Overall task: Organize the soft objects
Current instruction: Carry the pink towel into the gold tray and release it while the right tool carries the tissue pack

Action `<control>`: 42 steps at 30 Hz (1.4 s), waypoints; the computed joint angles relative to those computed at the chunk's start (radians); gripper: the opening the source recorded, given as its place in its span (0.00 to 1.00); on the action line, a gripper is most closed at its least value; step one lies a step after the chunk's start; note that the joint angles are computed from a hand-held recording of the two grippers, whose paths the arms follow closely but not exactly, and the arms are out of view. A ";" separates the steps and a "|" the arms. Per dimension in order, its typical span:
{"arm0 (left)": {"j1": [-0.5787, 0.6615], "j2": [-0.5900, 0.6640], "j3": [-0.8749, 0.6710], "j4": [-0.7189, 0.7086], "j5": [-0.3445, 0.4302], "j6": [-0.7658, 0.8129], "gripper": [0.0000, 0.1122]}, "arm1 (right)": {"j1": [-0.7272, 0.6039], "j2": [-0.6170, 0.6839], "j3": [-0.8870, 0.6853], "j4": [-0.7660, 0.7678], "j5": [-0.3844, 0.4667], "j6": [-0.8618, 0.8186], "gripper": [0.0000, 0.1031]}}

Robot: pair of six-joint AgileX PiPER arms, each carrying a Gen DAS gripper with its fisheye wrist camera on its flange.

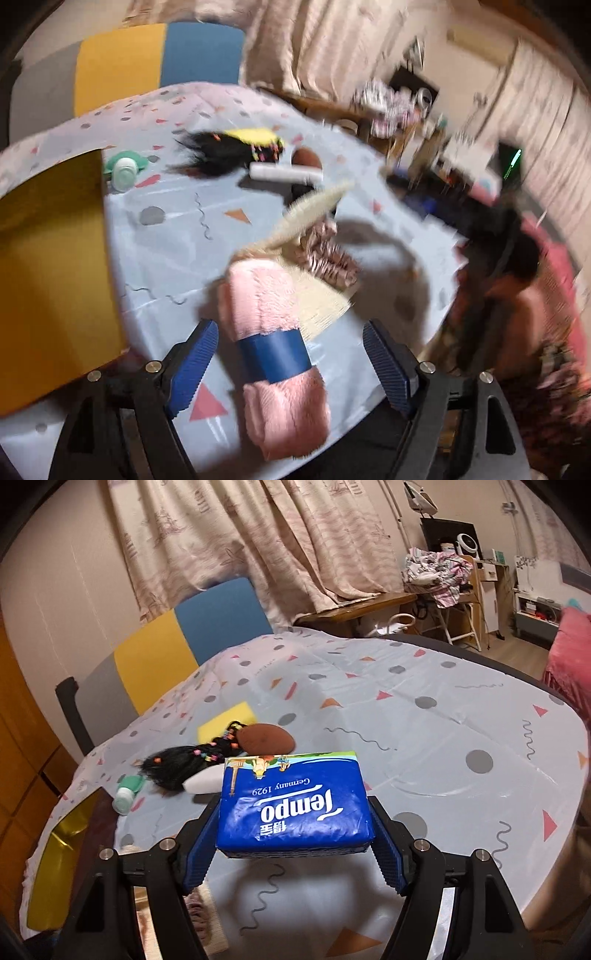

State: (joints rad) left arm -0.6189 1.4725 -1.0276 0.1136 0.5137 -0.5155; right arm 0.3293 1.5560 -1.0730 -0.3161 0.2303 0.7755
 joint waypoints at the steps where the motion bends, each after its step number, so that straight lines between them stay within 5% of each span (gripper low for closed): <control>1: -0.017 0.020 -0.006 0.041 0.012 -0.037 0.61 | 0.009 -0.007 -0.001 -0.014 0.004 0.007 0.72; 4: -0.043 0.084 -0.050 0.132 0.086 -0.116 0.37 | 0.039 -0.025 -0.003 -0.056 0.012 0.030 0.72; 11: 0.097 -0.074 0.056 -0.241 -0.012 0.155 0.33 | 0.104 -0.047 -0.026 -0.061 0.039 0.021 0.72; 14: 0.179 -0.133 0.065 -0.446 0.001 0.332 0.33 | 0.135 -0.043 -0.050 -0.055 0.058 0.014 0.72; 18: 0.285 -0.198 0.058 -0.515 0.042 0.406 0.33 | 0.193 -0.041 -0.083 -0.067 0.080 0.017 0.72; 25: 0.604 -0.232 0.025 -0.564 0.147 0.529 0.33 | 0.282 -0.011 -0.156 -0.054 0.110 -0.005 0.72; 31: 0.845 -0.094 -0.069 -0.533 0.226 0.587 0.34 | 0.358 0.043 -0.235 -0.006 0.147 -0.045 0.72; 38: 0.951 0.087 -0.197 -0.423 0.250 0.521 0.35 | 0.443 0.137 -0.357 0.043 0.205 -0.094 0.72; 42: 0.969 0.147 -0.246 -0.344 0.234 0.468 0.46 | 0.479 0.193 -0.426 0.082 0.236 -0.143 0.72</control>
